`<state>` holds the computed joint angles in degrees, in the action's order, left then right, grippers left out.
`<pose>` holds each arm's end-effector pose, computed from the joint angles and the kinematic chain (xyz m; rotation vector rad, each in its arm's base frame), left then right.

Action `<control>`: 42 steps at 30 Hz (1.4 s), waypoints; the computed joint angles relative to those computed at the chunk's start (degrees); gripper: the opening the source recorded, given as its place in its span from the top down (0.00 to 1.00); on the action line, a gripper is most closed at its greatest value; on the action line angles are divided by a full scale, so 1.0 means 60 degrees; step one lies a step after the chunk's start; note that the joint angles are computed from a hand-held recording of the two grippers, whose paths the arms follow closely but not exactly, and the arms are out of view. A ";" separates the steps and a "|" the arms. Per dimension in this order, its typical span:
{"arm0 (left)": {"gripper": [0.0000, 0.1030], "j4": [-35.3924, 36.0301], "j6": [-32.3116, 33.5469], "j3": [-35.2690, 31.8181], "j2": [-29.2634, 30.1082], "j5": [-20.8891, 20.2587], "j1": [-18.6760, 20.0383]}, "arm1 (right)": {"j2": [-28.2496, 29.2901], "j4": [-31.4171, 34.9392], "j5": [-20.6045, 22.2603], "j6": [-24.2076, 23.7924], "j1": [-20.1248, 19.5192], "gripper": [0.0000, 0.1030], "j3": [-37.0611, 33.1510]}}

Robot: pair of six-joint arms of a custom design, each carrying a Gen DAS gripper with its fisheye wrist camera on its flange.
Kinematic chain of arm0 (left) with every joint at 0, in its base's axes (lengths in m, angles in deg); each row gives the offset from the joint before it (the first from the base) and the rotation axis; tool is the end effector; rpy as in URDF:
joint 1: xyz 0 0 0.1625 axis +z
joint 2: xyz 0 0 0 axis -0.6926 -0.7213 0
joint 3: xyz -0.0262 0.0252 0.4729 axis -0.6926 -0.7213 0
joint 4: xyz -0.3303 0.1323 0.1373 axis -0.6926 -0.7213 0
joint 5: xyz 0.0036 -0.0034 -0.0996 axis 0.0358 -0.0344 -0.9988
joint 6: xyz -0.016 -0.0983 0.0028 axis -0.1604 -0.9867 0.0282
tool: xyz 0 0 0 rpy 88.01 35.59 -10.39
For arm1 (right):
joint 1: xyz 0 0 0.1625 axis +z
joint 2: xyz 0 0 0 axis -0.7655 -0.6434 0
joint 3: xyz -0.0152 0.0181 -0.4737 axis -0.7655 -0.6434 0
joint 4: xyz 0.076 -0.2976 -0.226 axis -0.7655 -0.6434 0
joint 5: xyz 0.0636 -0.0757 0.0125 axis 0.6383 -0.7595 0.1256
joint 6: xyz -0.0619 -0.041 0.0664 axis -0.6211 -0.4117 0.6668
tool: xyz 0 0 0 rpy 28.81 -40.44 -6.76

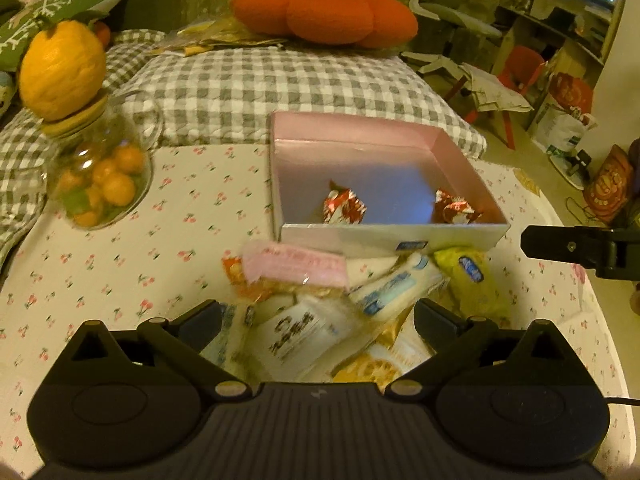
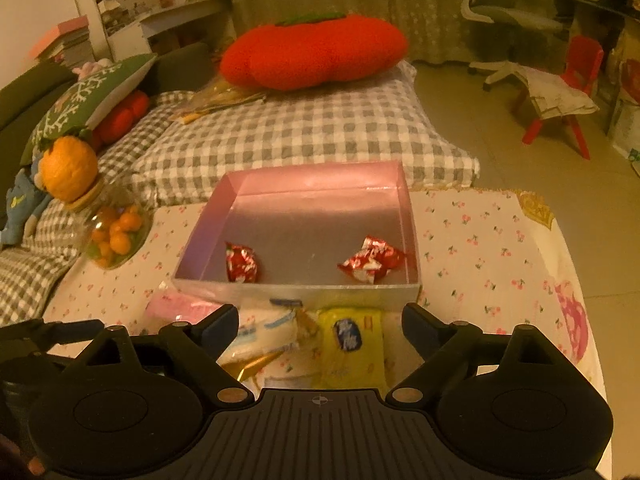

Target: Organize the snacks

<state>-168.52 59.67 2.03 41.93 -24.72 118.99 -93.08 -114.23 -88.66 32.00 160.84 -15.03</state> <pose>-0.0285 -0.8260 0.3394 0.5998 2.4356 -0.6680 0.3836 -0.8141 0.0145 0.3043 -2.3719 0.8518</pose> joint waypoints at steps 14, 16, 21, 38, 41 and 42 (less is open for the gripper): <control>0.01 -0.1025 0.0328 0.1179 -0.0599 0.0278 0.0341 | -0.0347 -0.1425 -0.0043 0.0006 -0.0083 0.12 0.1769; 0.01 -0.1276 0.0413 0.1331 -0.0650 0.0323 0.0396 | -0.0384 -0.1704 -0.0054 -0.0100 -0.0098 0.12 0.2006; 0.01 -0.1461 0.0202 0.1604 -0.0800 0.0290 0.0524 | -0.0408 -0.2292 -0.0057 -0.0325 -0.0126 0.11 0.2447; 0.01 -0.2237 0.0702 0.2761 -0.1284 0.0203 0.1089 | -0.0122 -0.2738 0.0920 -0.1751 -0.0224 0.11 0.3045; 0.01 -0.2643 0.0989 0.3008 -0.1336 0.0084 0.1127 | -0.0040 -0.2497 0.1240 -0.1640 -0.0258 0.11 0.2954; 0.01 -0.2745 0.1088 0.3052 -0.1326 0.0085 0.1123 | -0.0009 -0.2470 0.1331 -0.1649 -0.0270 0.11 0.2927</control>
